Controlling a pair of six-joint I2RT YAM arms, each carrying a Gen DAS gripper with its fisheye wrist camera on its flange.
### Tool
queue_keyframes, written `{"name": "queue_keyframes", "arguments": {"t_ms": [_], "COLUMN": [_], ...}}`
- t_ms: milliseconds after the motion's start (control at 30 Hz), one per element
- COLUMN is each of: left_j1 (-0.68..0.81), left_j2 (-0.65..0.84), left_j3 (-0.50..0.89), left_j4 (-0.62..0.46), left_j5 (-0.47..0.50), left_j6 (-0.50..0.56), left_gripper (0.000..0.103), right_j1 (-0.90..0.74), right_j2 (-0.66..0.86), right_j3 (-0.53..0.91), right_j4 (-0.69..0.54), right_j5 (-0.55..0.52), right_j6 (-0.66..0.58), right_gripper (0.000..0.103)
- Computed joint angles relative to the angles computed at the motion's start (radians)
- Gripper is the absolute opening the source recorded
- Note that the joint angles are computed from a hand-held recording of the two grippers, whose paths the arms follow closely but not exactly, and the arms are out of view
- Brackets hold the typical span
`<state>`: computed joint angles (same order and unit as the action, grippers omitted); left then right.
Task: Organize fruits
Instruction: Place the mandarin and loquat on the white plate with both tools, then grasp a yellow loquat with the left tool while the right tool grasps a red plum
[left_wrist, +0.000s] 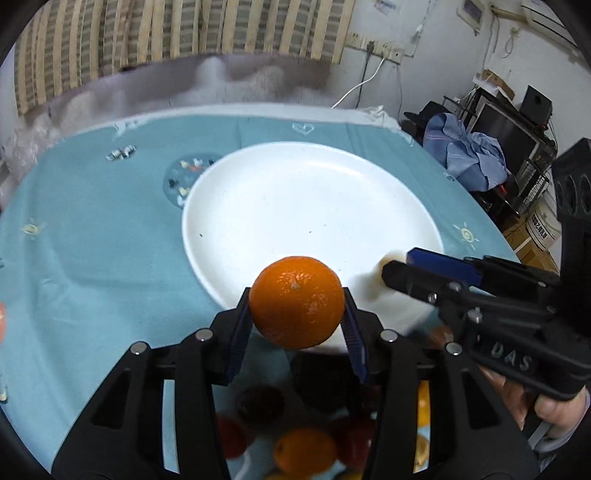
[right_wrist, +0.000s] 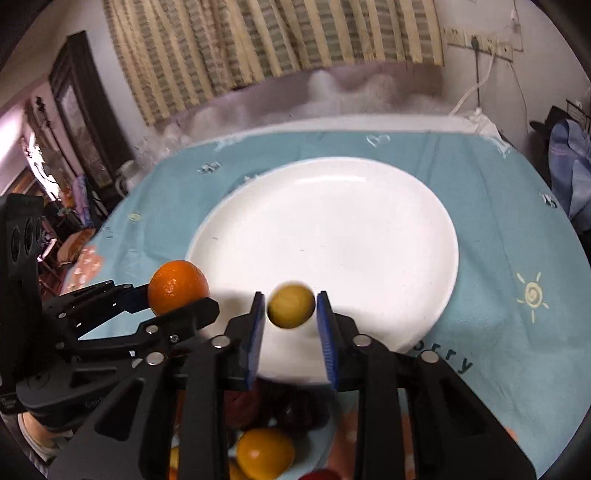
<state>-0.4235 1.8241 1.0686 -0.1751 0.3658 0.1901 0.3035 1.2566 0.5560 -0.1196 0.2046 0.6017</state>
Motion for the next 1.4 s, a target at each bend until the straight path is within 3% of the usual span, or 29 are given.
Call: {"name": "queue_keyframes", "arguments": {"t_ms": [33, 67, 100, 233, 333, 433, 500, 567, 633, 767, 867, 1300, 1400], "left_j1": [0.003, 0.009, 0.021, 0.086, 0.165, 0.276, 0.348, 0.400, 0.411, 0.359, 0.319, 0.183, 0.172], "left_j2": [0.012, 0.017, 0.012, -0.091, -0.205, -0.286, -0.325, -0.335, -0.318, -0.304, -0.355, -0.413, -0.390], "left_j3": [0.006, 0.007, 0.005, -0.072, -0.166, -0.268, -0.342, -0.393, -0.405, -0.394, -0.428, -0.553, -0.545], "left_j4": [0.010, 0.018, 0.021, 0.028, 0.028, 0.034, 0.058, 0.078, 0.063, 0.020, 0.025, 0.142, 0.136], "left_j5": [0.002, 0.009, 0.030, 0.069, 0.088, 0.148, 0.186, 0.212, 0.217, 0.219, 0.195, 0.042, 0.043], "left_j6": [-0.011, -0.018, -0.029, -0.030, -0.032, -0.042, -0.051, -0.045, -0.010, 0.065, 0.127, 0.250, 0.266], "left_gripper": [0.054, 0.059, 0.063, 0.069, 0.077, 0.079, 0.079, 0.080, 0.080, 0.080, 0.080, 0.079, 0.071], "right_j1": [-0.007, -0.007, -0.009, 0.041, 0.181, 0.296, 0.321, 0.326, 0.268, 0.109, 0.061, 0.129, 0.132], "right_j2": [-0.012, -0.029, -0.061, -0.248, -0.345, -0.423, -0.435, -0.442, -0.450, -0.438, -0.408, -0.203, -0.180], "right_j3": [-0.014, -0.027, -0.046, -0.115, -0.142, -0.202, -0.226, -0.238, -0.262, -0.316, -0.328, -0.289, -0.290], "right_j4": [0.017, 0.023, 0.028, -0.030, -0.103, -0.109, -0.095, -0.078, -0.031, 0.068, 0.106, 0.265, 0.288], "right_j5": [0.001, 0.001, 0.002, 0.010, 0.098, 0.153, 0.128, 0.111, 0.028, -0.167, -0.220, -0.186, -0.175], "right_j6": [-0.004, -0.002, 0.001, 0.037, 0.117, 0.227, 0.264, 0.277, 0.271, 0.282, 0.286, 0.266, 0.256], "right_gripper": [0.045, 0.057, 0.059, 0.059, 0.059, 0.059, 0.059, 0.059, 0.059, 0.060, 0.060, 0.060, 0.054]}}
